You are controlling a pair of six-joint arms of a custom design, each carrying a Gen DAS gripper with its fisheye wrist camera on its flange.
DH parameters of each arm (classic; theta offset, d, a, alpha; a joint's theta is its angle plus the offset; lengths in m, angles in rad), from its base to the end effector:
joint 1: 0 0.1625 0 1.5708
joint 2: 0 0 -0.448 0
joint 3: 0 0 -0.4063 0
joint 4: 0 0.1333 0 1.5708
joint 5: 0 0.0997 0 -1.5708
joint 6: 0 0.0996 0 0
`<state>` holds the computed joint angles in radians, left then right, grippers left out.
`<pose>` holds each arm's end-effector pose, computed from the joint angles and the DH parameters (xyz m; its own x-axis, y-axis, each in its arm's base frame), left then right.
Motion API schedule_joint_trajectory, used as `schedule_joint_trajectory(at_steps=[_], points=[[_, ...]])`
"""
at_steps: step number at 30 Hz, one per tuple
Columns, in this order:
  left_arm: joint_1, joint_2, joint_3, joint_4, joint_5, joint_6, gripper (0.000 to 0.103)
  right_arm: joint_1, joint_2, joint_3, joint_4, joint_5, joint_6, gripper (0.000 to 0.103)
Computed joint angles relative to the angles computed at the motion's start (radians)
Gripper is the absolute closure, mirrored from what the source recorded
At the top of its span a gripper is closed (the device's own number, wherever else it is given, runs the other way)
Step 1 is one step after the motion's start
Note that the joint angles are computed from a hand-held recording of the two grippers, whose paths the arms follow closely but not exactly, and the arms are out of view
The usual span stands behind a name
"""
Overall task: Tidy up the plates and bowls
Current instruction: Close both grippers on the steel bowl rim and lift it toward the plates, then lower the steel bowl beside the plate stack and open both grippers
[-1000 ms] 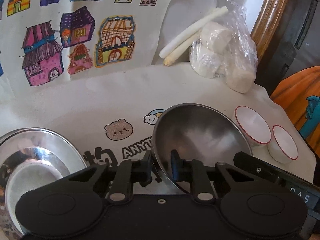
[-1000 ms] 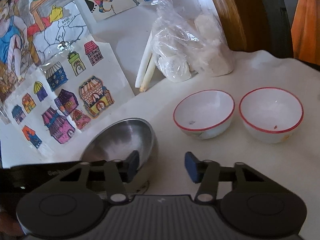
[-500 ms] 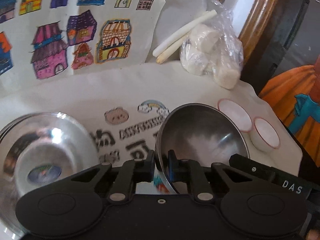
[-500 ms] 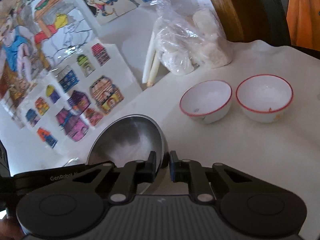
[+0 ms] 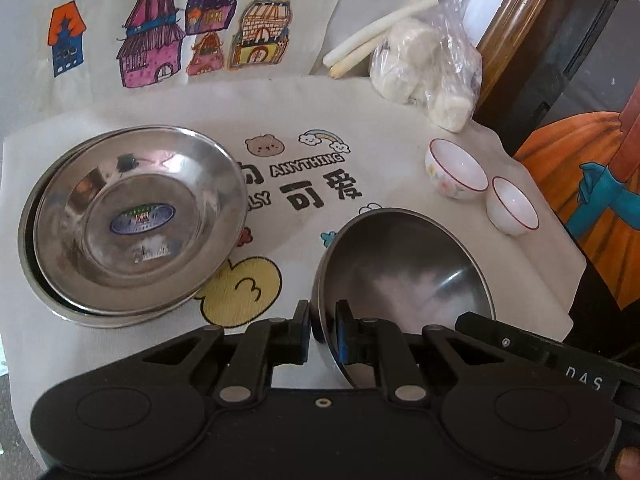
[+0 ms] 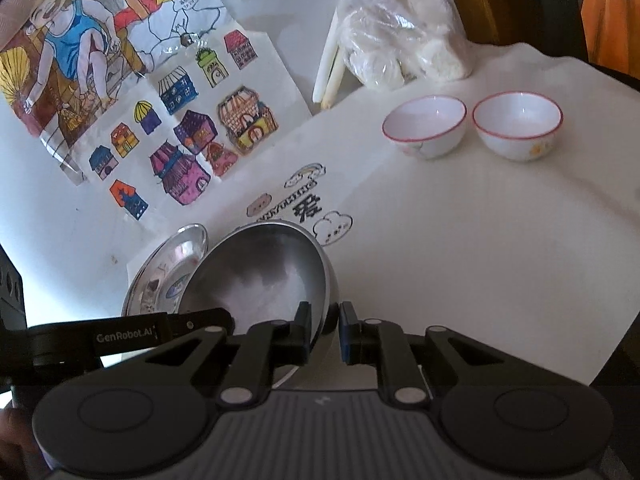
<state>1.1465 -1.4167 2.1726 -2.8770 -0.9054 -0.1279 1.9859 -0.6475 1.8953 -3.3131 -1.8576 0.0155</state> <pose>-0.0244 -0.5271 0.3118 -0.8876 -0.0697 -0.4552 0.2396 0.7742 -0.5858 0.3460 -0.5244 0.0107 -0.9372 -0.2514 0.2416 -0.3405 0.8094 -0.4784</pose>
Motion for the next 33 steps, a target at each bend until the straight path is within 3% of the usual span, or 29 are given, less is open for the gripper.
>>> schedule_joint_trajectory(at_steps=[7,14,18,25,27,29,33], points=[[0.020,0.015,-0.014,0.005,-0.005,-0.017,0.089,-0.011,0.007,-0.007,0.002,0.025,0.014,0.083],[0.006,0.016,0.000,-0.043,0.059,-0.008,0.069,-0.012,0.013,-0.010,-0.023,0.024,-0.011,0.076],[-0.006,0.011,0.011,-0.074,0.098,-0.010,0.055,-0.009,0.017,-0.006,-0.047,0.014,-0.019,0.064],[-0.043,0.016,0.032,-0.174,0.141,0.037,0.039,0.002,0.015,0.007,-0.120,-0.006,-0.056,0.042],[-0.053,0.024,0.043,-0.256,0.137,0.095,0.018,0.000,0.012,0.016,-0.153,-0.012,-0.059,0.027],[-0.065,0.039,0.052,-0.345,0.142,0.154,0.004,-0.005,0.006,0.021,-0.160,-0.015,-0.060,0.013],[-0.080,0.067,0.037,-0.422,0.145,0.223,0.001,-0.022,-0.004,0.033,-0.189,-0.007,-0.057,0.004]])
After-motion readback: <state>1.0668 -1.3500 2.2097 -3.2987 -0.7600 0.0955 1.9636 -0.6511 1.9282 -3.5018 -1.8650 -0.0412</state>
